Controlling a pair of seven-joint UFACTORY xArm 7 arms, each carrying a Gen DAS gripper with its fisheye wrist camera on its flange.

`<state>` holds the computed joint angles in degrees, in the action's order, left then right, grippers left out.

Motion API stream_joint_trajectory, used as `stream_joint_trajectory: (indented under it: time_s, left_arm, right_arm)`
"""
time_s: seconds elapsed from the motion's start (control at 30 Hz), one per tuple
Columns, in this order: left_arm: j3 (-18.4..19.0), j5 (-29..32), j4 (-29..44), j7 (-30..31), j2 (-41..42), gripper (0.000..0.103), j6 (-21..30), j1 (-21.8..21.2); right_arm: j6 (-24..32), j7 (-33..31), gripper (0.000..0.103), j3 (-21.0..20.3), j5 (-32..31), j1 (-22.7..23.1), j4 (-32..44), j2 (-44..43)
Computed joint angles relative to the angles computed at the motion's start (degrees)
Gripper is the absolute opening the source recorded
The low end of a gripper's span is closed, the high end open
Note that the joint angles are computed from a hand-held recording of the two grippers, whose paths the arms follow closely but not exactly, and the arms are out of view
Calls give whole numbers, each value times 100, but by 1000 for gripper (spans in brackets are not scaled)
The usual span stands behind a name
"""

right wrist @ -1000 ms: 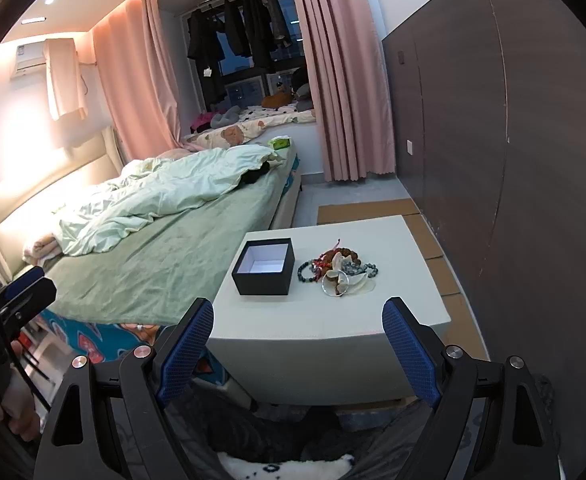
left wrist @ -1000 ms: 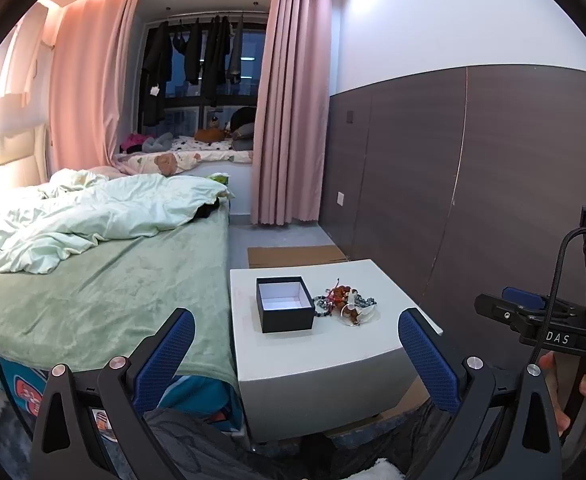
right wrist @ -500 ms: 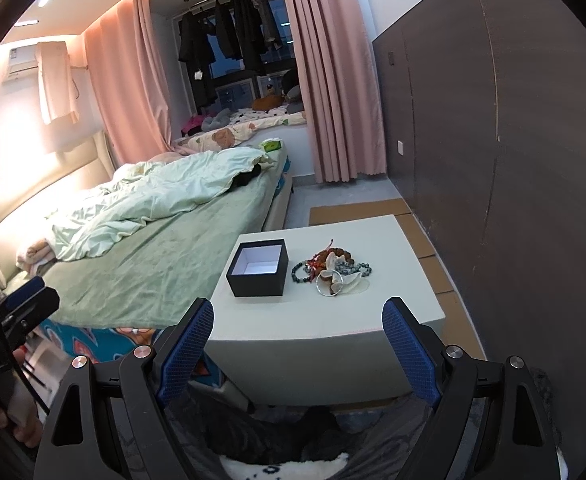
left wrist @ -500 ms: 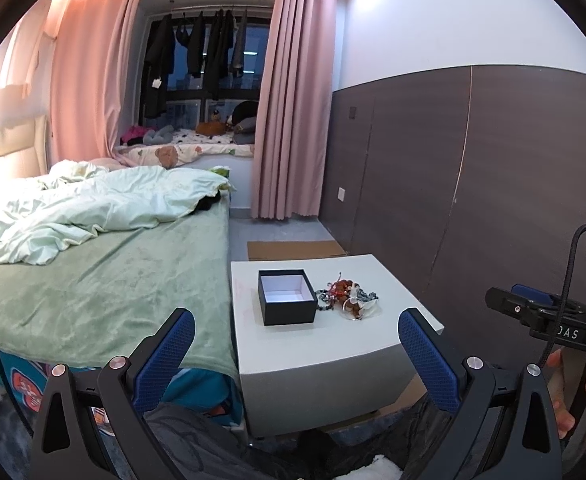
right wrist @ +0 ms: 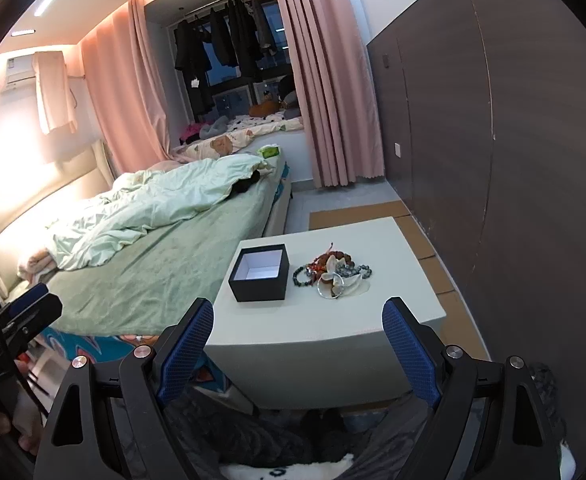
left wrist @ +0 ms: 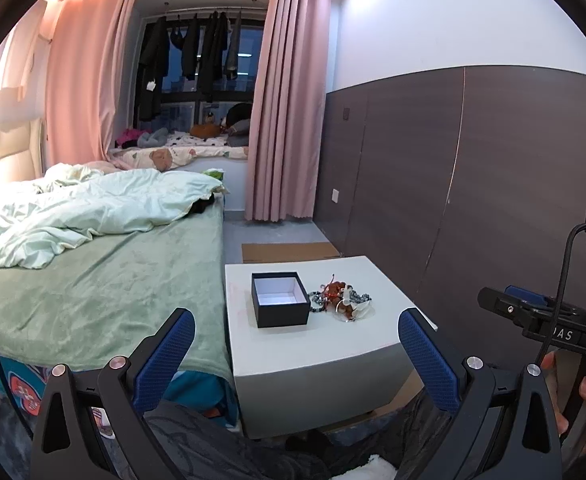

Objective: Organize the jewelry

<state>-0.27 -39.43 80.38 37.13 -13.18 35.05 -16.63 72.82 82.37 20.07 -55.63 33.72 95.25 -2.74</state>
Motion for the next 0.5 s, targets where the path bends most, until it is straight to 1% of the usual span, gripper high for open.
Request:
stream_joint_trajectory:
  time_s: [0.23,0.33,0.5]
  left_arm:
    - [-73,85,173,-95,183,102,48,12]
    - [-165,214,338,-196,375,102,32,40]
    - [-312,354,624,-306,723,102,121,90]
  right_arm:
    - [-45,37,87,-35,56,-16,-16,15]
    - [-187,44,87,-108,136,-98,-119,-32]
    - [-559,-30,87,-252,447,-344,-409,-171]
